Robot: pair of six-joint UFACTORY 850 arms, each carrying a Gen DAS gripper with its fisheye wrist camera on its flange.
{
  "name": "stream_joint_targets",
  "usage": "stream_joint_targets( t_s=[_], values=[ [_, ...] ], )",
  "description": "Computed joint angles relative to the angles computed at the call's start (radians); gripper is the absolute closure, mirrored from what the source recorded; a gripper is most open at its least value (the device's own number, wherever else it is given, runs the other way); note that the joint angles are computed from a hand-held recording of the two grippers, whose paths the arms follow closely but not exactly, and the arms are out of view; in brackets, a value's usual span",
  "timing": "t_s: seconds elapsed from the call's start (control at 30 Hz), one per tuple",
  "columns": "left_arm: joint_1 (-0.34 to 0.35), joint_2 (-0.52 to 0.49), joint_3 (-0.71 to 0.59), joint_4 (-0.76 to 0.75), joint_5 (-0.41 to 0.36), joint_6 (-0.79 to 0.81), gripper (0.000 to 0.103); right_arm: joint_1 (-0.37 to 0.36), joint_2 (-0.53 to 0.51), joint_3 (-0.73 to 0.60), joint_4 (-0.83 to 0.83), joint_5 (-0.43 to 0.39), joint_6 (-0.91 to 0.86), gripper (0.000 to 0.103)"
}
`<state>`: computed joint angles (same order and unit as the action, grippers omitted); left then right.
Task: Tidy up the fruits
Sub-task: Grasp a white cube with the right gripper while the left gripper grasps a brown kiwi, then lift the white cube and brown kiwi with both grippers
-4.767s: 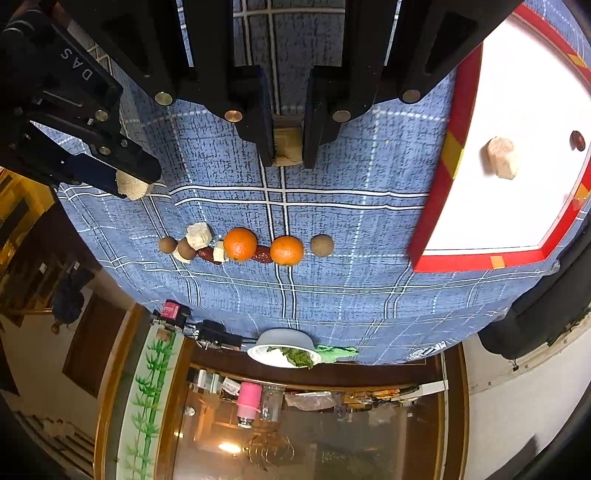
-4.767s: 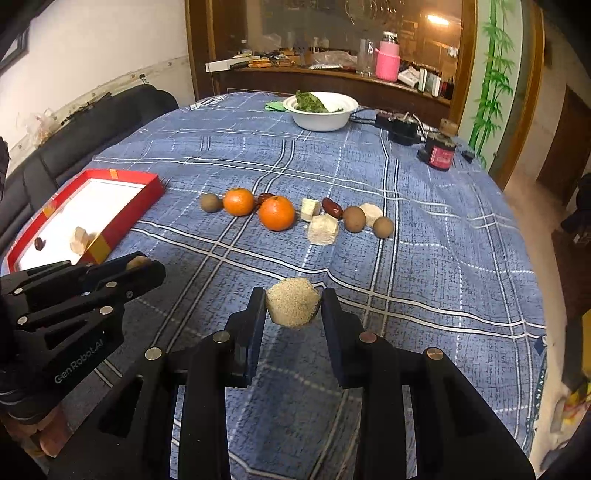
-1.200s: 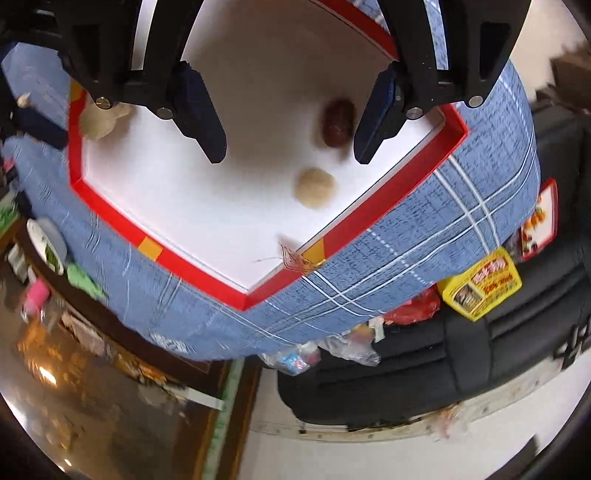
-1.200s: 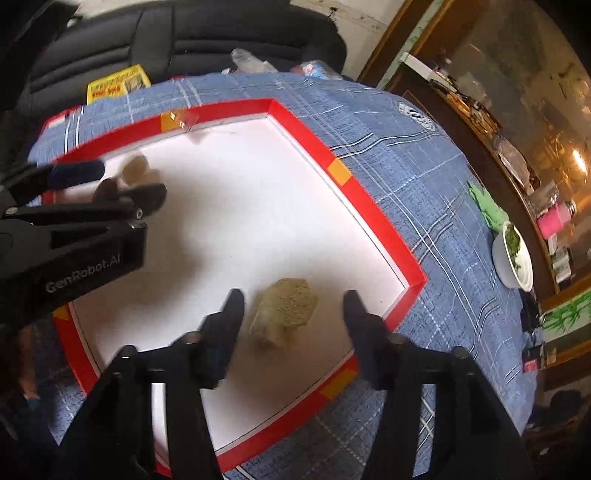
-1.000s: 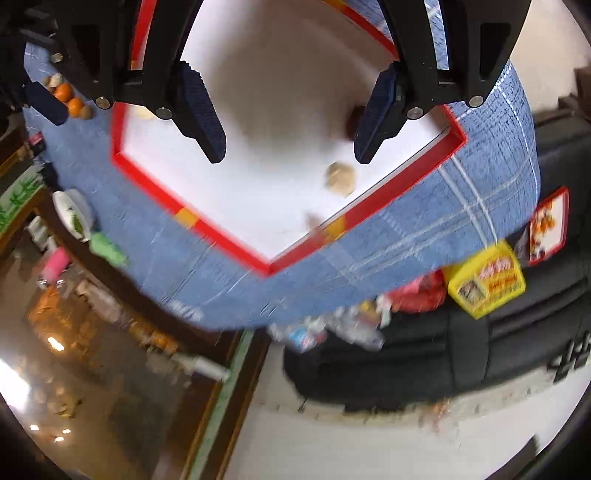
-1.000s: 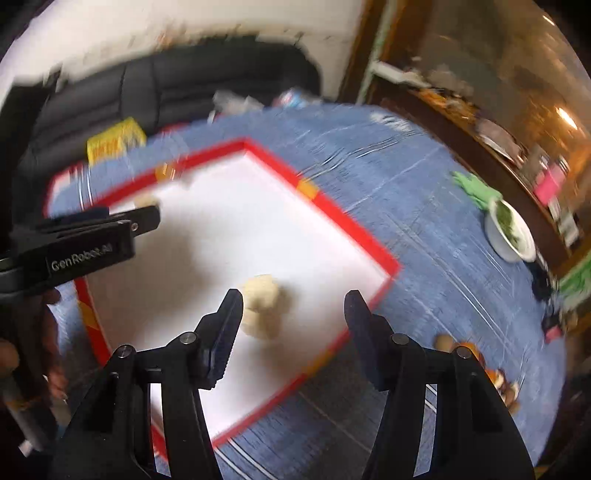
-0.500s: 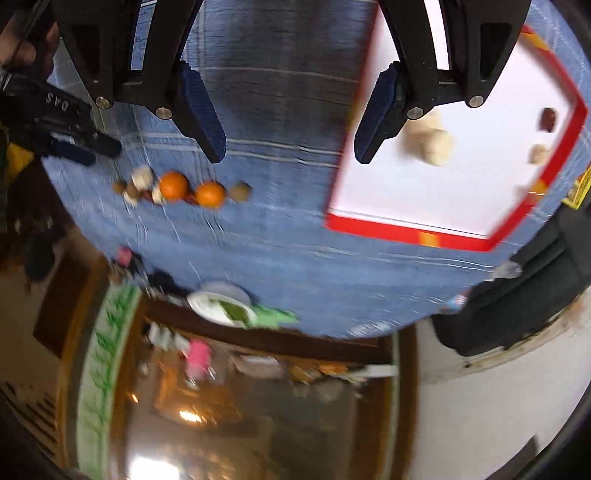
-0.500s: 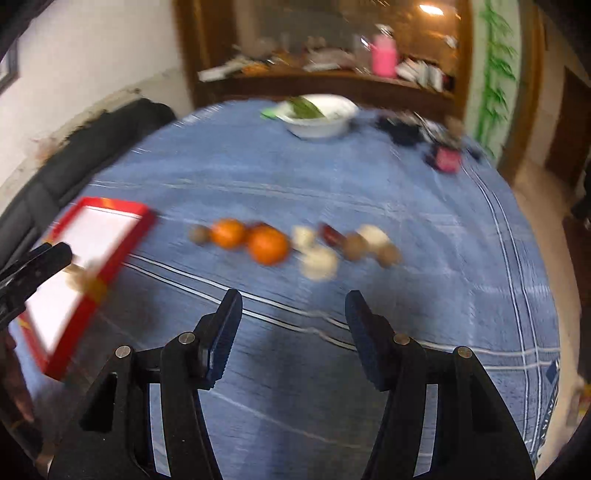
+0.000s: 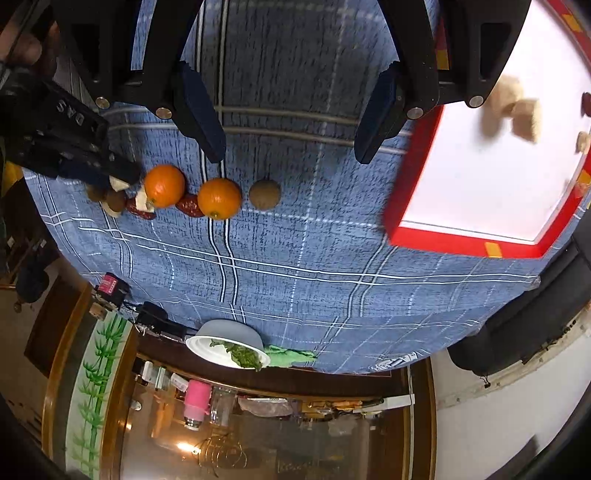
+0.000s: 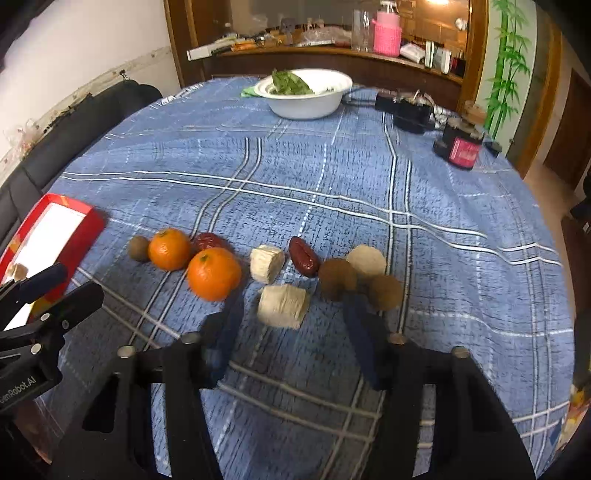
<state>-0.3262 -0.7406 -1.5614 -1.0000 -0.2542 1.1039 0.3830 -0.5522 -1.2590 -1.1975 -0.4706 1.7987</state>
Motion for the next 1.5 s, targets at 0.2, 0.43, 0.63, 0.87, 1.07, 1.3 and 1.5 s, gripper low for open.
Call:
stream_joint_targets(
  t_s=[0.2, 0.43, 0.63, 0.87, 1.07, 1.3, 1.5],
  values=[
    [-0.019, -0.065, -0.091, 0.192, 0.011, -0.212, 0.032, 0.001, 0.032, 0.047, -0.083, 0.053, 0.109, 0.074],
    [-0.042, -0.134, -0.186, 0.516, -0.002, -0.534, 0.076, -0.006, 0.07, 0.102, -0.235, 0.084, 0.279, 0.074],
    [-0.029, -0.093, -0.129, 0.3, -0.016, -0.282, 0.082, 0.0, 0.083, 0.11, -0.26, 0.083, 0.297, 0.074],
    [-0.004, 0.033, 0.055, -0.125, -0.039, 0.192, 0.082, 0.044, 0.142, 0.176, -0.284, 0.039, 0.348, 0.074],
    [0.01, 0.123, 0.18, -0.314, -0.089, 0.417, 0.082, 0.092, 0.176, 0.228, -0.278, 0.006, 0.388, 0.074],
    [0.042, 0.181, 0.263, -0.404, -0.181, 0.535, 0.083, 0.15, 0.208, 0.274, -0.301, -0.042, 0.468, 0.074],
    [0.061, 0.211, 0.306, -0.431, -0.216, 0.576, 0.083, 0.181, 0.217, 0.283, -0.292, -0.064, 0.479, 0.074]
  ],
)
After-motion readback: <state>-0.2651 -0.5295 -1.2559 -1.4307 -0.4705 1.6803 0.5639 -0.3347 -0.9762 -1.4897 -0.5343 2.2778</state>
